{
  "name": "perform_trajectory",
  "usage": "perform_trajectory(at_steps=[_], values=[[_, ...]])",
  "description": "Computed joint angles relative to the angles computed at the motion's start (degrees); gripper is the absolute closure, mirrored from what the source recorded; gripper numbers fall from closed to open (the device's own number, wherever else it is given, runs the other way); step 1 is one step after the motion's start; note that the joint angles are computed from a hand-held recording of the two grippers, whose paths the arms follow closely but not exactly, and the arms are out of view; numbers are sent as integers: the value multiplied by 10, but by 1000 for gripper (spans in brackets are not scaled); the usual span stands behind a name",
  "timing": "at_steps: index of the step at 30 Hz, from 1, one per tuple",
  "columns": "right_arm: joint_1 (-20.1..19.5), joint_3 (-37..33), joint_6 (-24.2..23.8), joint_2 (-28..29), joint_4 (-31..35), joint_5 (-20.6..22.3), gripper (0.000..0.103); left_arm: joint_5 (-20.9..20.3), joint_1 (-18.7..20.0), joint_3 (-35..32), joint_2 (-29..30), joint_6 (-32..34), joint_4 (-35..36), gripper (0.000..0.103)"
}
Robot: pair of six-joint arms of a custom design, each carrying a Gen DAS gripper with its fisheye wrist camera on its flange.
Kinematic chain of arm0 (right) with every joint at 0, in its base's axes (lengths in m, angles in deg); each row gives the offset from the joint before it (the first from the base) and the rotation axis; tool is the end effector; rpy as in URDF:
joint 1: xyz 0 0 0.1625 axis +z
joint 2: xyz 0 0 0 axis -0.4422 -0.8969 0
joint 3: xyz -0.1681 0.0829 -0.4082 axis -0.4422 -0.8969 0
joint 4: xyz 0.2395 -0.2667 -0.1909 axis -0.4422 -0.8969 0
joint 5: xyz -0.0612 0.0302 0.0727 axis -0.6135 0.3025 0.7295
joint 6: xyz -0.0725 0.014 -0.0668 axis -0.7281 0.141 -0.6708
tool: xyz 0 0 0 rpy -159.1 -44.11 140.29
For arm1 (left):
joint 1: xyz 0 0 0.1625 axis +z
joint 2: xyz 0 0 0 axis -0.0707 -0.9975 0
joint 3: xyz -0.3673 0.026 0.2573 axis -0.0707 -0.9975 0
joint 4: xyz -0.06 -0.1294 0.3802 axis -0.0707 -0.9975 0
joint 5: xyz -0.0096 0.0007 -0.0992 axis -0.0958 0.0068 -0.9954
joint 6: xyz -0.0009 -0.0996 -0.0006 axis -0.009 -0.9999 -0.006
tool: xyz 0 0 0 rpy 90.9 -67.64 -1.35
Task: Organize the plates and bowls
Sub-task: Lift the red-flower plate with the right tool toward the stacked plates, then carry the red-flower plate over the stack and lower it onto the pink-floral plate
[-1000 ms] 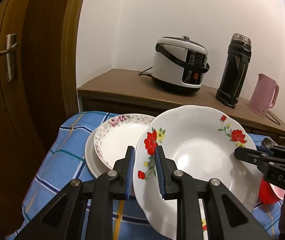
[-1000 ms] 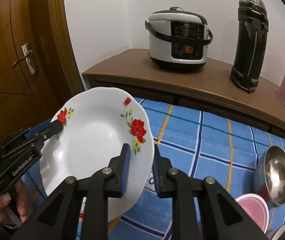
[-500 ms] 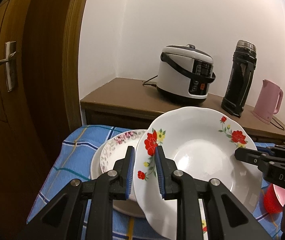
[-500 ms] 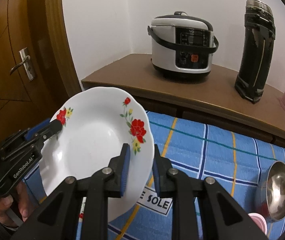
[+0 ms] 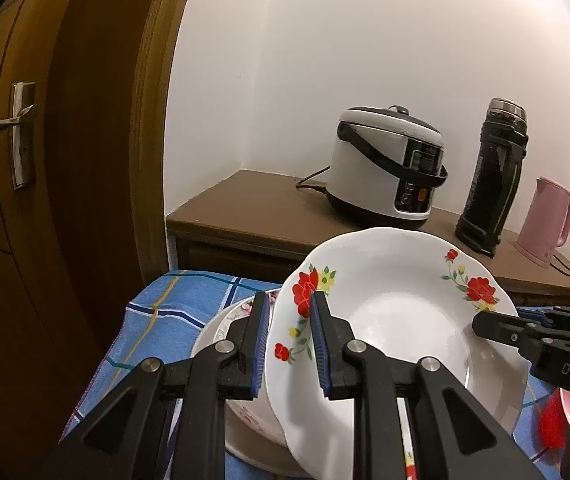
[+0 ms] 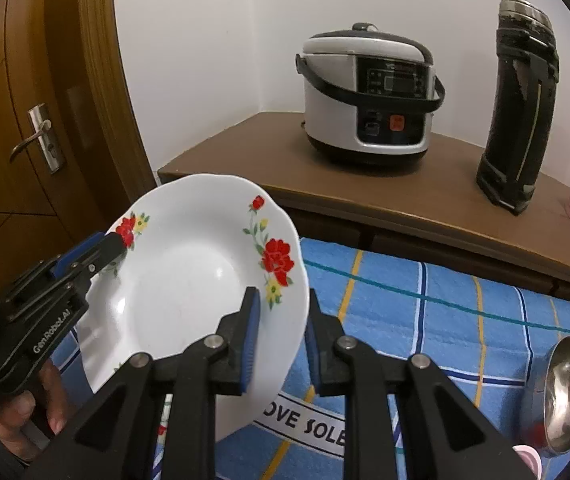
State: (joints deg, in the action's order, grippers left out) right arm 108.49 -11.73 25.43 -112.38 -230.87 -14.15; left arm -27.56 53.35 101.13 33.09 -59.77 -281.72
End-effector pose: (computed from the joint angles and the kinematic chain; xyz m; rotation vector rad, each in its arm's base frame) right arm 0.0203 -0.8015 0.3151 1.0151 -2.3972 0.8164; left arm -0.3411 -0.7317 -0.0590 0.2887 2.0657 -1.4369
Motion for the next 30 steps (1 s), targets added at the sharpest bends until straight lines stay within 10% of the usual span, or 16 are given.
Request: perform_trajectory(at_steps=[30], values=[[15,-53,9,55,8,-34,81,40,17,-15,-2,-77,85,80]])
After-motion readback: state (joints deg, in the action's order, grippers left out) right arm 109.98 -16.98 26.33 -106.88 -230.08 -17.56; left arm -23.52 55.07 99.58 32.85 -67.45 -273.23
